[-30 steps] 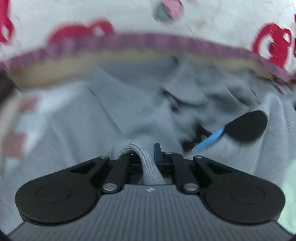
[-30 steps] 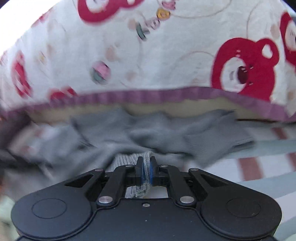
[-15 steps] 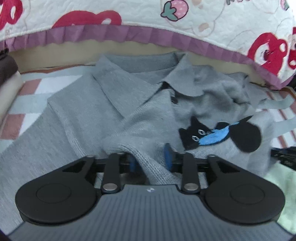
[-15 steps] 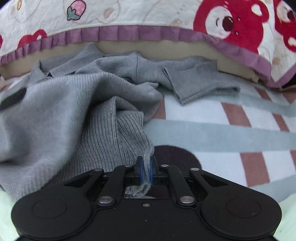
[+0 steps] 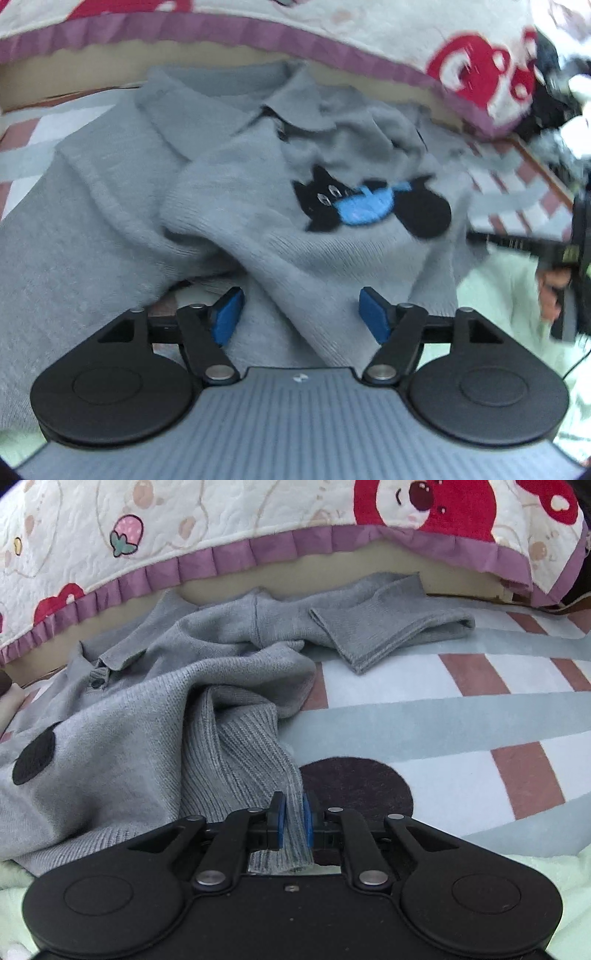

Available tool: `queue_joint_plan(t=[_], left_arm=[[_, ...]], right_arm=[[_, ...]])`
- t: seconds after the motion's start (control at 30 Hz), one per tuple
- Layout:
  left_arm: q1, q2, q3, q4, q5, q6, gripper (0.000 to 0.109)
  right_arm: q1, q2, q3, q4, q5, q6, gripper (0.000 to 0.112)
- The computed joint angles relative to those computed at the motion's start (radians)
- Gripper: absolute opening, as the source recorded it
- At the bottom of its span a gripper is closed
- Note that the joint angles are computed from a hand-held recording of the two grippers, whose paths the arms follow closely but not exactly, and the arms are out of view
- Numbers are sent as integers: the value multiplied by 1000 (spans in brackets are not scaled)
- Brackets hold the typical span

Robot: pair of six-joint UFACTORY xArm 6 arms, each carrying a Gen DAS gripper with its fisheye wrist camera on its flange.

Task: Fold clothes

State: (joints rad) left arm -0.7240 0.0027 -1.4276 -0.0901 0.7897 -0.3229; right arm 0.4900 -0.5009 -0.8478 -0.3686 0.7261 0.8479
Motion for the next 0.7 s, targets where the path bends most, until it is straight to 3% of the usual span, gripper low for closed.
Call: queue_joint_plan(t=[0.07, 0.13, 0.27, 0.3, 0.37, 0.4, 0.43, 0.53, 0.57, 0.6, 0.63, 0.67, 0.7], left_arm=[[-22, 27, -38, 49, 56, 10, 74], [-37, 48, -65, 66, 109, 35, 83], [-62, 91, -113, 140, 201, 31, 85], [-64, 91, -111, 155, 196, 17, 85], [-67, 78, -93, 212, 158, -30, 68], [-70, 66, -78, 259, 125, -68, 54], [-67, 67, -82, 292, 101, -95, 44], [-46, 124, -164, 386, 75, -150, 32], [-36, 157, -208, 403, 78, -152, 31], [-22, 186, -240, 399, 72, -162, 30], [-8, 217, -273, 391, 67, -174, 28], [5, 247, -306, 382, 63, -186, 28], [18, 249, -297, 369, 37, -215, 27]], right_arm=[[-3, -19, 11, 3, -14, -6, 17], [-11, -47, 30, 24, -41, -13, 29], [-4, -83, 44, 65, -53, -50, 34], [1, -85, 44, 79, -49, -76, 41], [7, -79, 43, 107, -38, -129, 58], [8, -70, 43, 140, -36, -173, 68], [9, -60, 42, 175, -34, -218, 72], [0, 13, 5, 221, -25, -333, 72], [0, 43, -16, 187, -18, -330, 72], [-1, 74, -38, 153, -11, -328, 62], [-5, 97, -59, 141, -11, -349, 26], [-9, 120, -81, 133, -12, -374, 14], [-8, 131, -101, 103, -19, -381, 14]])
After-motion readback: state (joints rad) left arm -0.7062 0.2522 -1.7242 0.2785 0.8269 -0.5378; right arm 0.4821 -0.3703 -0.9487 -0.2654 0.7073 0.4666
